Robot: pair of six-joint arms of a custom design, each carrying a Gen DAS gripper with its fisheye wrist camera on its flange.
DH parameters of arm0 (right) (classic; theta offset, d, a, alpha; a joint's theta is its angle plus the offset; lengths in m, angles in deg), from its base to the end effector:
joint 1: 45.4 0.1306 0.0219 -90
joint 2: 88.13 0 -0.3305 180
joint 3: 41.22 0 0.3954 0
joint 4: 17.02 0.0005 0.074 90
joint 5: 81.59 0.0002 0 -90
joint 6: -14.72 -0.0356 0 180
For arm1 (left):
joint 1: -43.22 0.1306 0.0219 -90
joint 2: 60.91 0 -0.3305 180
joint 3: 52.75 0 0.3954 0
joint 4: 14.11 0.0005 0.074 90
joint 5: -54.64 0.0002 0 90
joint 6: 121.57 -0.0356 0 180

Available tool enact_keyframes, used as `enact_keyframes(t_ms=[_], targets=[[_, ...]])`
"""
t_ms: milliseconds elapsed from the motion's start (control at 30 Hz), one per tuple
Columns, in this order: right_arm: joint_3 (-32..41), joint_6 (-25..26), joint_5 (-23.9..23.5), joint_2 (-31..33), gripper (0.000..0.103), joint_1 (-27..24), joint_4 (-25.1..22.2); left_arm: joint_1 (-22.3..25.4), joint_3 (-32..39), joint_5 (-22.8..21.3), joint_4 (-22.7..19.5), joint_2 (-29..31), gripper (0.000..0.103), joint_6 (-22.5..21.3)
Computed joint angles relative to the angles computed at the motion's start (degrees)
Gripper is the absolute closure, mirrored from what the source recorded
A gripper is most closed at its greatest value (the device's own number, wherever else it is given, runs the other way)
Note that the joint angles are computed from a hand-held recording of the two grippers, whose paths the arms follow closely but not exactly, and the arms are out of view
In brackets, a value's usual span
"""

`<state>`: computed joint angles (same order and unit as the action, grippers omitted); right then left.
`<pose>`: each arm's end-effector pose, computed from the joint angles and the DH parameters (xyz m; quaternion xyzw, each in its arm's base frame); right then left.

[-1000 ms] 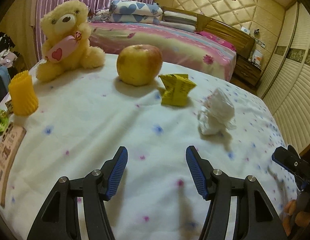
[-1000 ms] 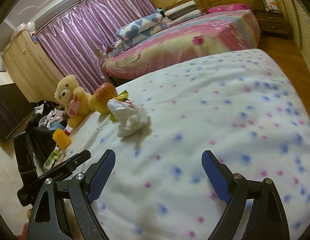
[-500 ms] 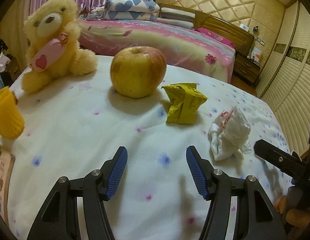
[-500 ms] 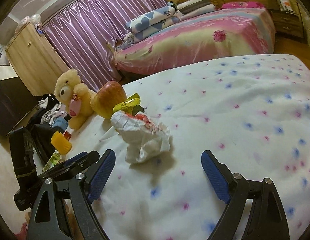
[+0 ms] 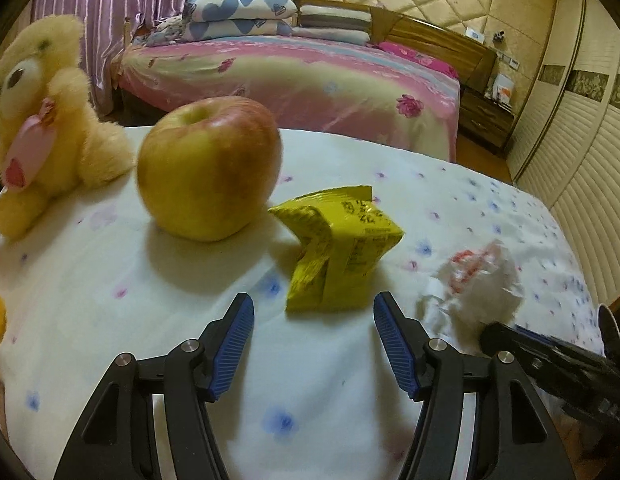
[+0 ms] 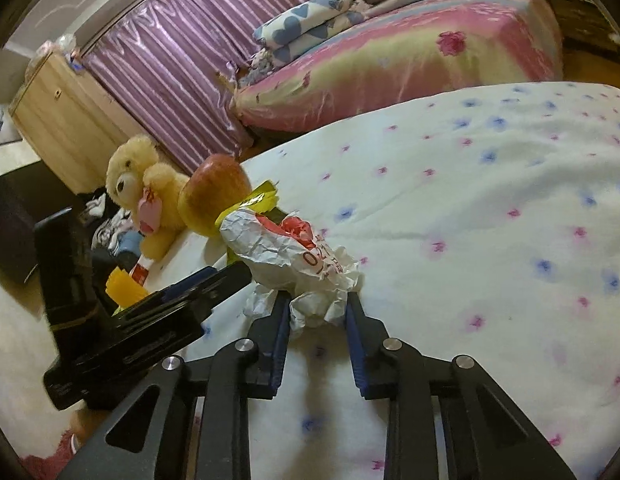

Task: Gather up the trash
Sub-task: 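Grasp the white crumpled wrapper with the right tool while the left tool grasps the yellow snack bag, then carry the yellow snack bag and white wrapper over the trash bin with both tools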

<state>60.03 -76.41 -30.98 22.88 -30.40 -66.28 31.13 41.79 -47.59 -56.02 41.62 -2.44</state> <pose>0.5566 0.1720 0.2850 -0.1989 0.8898 0.3568 0.2034 0.5442 -0.1094 0.3149 -0.1745 0.9183 -0.0263 0.3543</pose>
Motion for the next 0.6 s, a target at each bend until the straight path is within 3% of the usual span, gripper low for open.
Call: enact_keyframes(t_ms=[133,167,200,367,600], targets=[[-0.69,-1.15,-0.17,-0.68,0.077,-1.35,0.68,0.03,3.03,-1.16,-0.68,2.62,0.045,-0.19],[-1.0,-1.44,-0.36,-0.89,0.077,-1.77,0.88,0.02,3.64,-0.99,-0.87,3.18,0.058,-0.25],[-1.36,-1.73,-0.41,-1.15,0.077,-2.25,1.07,0.07,4.14,-0.37,-0.93,3.7,0.065,-0.45],[-3.34,-2.73,-0.34,-2.84,0.077,-4.16,2.09,-0.68,3.51,-1.05,0.45,3.18,0.066,-2.19],[-6.12,-2.88,-0.35,-5.49,0.077,-6.69,2.62,-3.69,-1.89,-0.79,1.77,-1.65,0.067,-0.24]])
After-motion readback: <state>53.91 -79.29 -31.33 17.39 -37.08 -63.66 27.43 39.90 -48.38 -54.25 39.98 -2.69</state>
